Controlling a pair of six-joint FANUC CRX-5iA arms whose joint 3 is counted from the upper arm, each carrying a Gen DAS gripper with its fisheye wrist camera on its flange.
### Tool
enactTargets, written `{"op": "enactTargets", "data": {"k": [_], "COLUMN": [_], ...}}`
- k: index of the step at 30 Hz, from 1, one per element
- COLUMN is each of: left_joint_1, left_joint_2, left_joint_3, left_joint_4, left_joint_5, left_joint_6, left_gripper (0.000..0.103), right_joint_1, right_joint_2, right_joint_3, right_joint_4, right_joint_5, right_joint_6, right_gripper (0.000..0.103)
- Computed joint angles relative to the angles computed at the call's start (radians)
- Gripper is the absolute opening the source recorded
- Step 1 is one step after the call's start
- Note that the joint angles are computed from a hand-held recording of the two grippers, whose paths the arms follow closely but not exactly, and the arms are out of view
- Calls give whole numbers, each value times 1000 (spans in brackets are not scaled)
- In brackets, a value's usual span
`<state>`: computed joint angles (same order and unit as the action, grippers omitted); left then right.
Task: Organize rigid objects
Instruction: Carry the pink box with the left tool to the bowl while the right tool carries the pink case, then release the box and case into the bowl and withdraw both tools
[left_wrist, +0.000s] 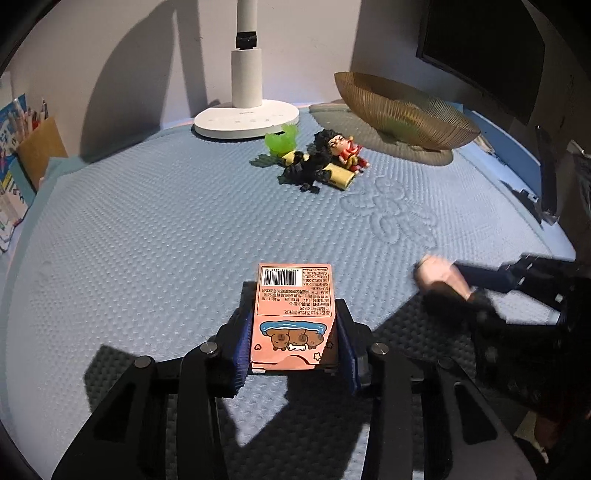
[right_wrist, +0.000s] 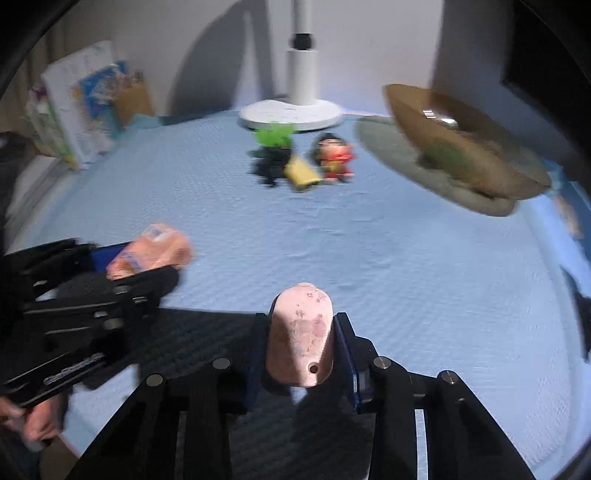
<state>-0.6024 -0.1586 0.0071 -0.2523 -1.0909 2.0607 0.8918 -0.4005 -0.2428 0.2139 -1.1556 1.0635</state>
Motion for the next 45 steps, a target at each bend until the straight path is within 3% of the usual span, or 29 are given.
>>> {"op": "enactTargets", "data": {"k": [2,6,11,16,22,27,35,36,38,39,41,45], "left_joint_1": [-4,-15,1,39,89,79,62,55,45,36,42,63], "left_joint_2": [-4,10,97,262,534,662,746,738,705,658,591,473], "left_joint_3": [3,40,201,450,806,947,1032,1023,985,923,837,716], "left_joint_4": [3,8,13,51,175,185,159,146,111,79,81,86], "left_joint_5": [15,33,56,72,-20,-105,-173,-158,-116,-60,8,37], "left_joint_6": [3,-13,-89,-153,-181,-163,-158,-165,-166,-148,-147,-117], "left_gripper": [37,37,37,37,37,37,39,44,79,84,86,86], "right_joint_1": [-93,-234,-340,-499,-605,-665,-676,-678,-680,-683,-685,-664], "right_joint_2": [-15,-33,-11,105,296,426,484,487,485,472,438,383], "right_joint_3": [46,106,173,309,483,588,593,595,594,583,562,544], "right_joint_4": [-181,-296,-154,-62,8,-26,-23,-23,-17,-20,-34,-47], "right_joint_5": [27,56,103,139,110,42,23,26,32,49,69,57], "right_joint_6": [113,199,177,122,102,149,179,176,166,161,154,147], "right_gripper": [35,35,35,35,35,35,35,38,46,48,51,52]}}
